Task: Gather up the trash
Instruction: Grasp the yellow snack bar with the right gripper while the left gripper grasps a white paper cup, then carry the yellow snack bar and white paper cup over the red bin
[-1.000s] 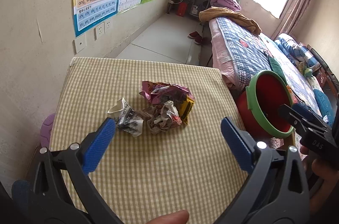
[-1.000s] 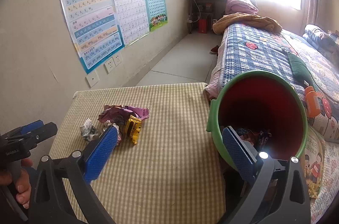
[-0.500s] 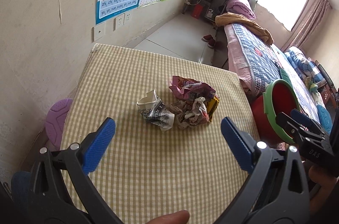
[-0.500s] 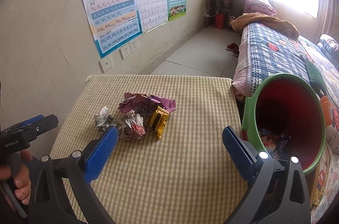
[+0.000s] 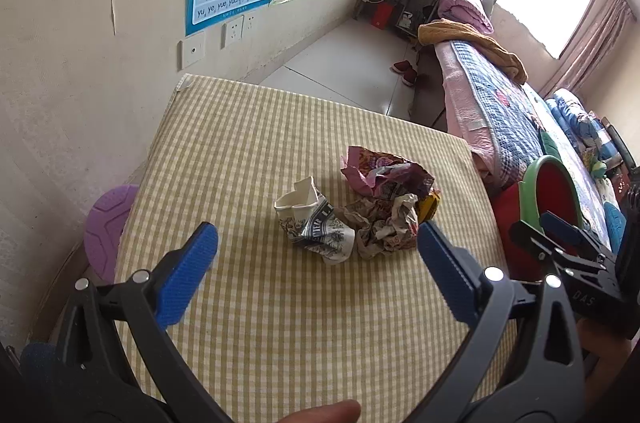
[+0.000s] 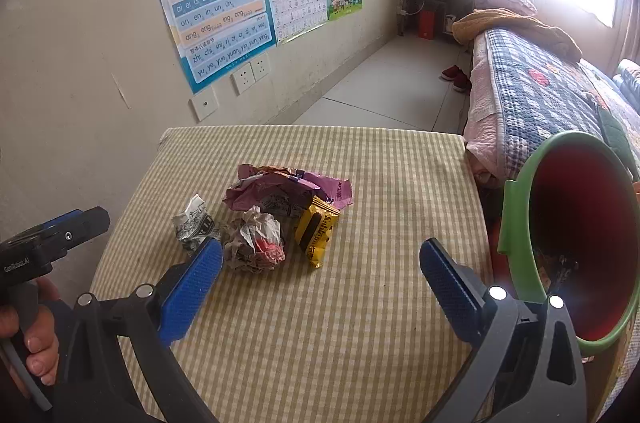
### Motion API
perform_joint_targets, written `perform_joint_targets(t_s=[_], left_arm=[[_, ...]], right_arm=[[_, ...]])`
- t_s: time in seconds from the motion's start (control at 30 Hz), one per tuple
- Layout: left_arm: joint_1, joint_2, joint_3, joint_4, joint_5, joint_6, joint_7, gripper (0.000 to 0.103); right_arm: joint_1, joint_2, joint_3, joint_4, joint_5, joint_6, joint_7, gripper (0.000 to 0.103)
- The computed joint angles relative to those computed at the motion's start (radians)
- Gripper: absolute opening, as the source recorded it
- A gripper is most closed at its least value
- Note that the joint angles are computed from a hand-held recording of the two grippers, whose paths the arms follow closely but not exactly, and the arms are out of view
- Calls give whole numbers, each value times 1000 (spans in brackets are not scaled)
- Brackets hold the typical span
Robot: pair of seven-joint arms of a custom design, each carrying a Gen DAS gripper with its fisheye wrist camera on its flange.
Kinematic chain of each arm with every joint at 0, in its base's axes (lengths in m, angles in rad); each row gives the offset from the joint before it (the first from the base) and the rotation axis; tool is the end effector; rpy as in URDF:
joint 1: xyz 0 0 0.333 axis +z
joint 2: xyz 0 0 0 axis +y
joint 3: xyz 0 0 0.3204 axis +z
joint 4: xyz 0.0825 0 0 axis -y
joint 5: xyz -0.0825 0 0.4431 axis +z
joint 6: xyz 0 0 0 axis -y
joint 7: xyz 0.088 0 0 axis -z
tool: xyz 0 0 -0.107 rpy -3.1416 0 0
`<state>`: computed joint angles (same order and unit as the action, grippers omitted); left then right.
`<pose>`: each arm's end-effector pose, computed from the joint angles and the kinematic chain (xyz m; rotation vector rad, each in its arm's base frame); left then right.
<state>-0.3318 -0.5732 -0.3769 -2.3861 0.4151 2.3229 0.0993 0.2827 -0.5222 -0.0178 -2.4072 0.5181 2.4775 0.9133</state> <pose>0.3605 -0.3228 0.5532 -2.2814 1.2726 -0.7994 0.4747 0.1262 0.5533 -2.1631 1.1317 -0.2995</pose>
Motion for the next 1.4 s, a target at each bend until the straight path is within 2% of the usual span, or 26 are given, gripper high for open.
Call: perform_joint_targets(t_s=[0.27, 0.47, 0.67, 0.9, 1.0, 1.17, 1.4], left_arm=[[11, 78, 48, -10, -30, 83, 58, 97], [19, 156, 77, -6, -80, 144, 113, 92], [25, 204, 92, -6, -123, 177, 144, 80], [18, 232, 104, -12, -182, 208, 189, 45], [23, 224, 95, -18, -178, 204, 177, 32], [21, 198, 89, -34, -175, 208, 166, 27], [23, 150, 63, -29, -136, 160, 126, 27]], right_arm=[[5, 142, 11, 71, 19, -7, 26, 96], [2, 244, 34, 120, 10, -4, 58, 89], [-6, 318, 45, 162, -2, -24, 90, 77], [-13, 356, 50, 193, -4, -68, 93, 38], [-14, 350, 51, 189, -1, -72, 84, 35], [-17, 329, 48, 178, 5, -74, 74, 32], [-21, 273, 34, 156, 22, -76, 50, 32]])
